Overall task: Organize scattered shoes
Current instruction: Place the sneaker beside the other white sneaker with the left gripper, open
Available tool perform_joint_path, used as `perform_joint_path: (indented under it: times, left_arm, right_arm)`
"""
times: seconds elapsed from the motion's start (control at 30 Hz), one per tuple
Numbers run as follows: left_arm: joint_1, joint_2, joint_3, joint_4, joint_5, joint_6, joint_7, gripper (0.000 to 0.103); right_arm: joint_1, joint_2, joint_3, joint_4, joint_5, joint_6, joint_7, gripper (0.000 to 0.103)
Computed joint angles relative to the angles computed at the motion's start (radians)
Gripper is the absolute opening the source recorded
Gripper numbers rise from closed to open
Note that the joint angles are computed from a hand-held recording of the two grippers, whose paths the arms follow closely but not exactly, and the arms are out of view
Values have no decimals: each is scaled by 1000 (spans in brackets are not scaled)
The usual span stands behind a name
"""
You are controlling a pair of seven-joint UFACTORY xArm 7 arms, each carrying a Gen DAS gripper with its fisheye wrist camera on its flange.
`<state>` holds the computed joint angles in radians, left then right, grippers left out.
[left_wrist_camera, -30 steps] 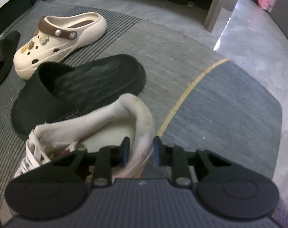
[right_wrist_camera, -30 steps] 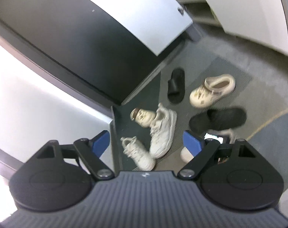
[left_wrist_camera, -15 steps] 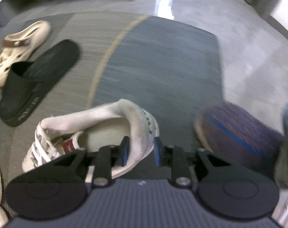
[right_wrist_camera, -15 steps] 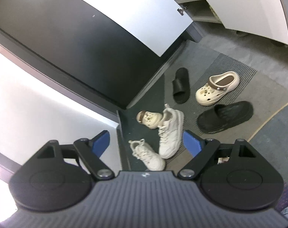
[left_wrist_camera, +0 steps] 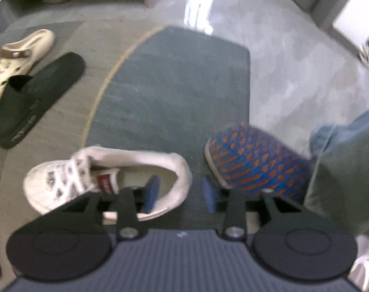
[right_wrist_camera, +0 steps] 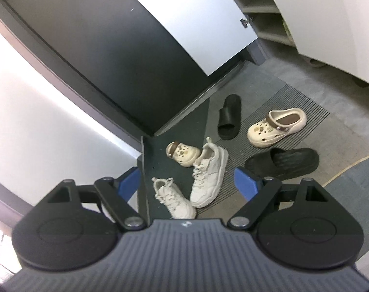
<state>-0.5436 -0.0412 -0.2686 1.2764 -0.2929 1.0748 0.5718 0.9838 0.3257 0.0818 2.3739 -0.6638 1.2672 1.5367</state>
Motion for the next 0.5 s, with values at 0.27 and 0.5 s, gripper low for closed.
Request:
perform_joint_path:
  times: [0.27,0.5]
  left_arm:
    - [110,-176,36,-3,240,-18,-351,79]
    - [238,-253,58,227,324,154,-608,87]
  right_arm:
    - [37,-14,-18,8,-65,79,-45,86]
    - [19,3,8,5,-18,150,-171,86]
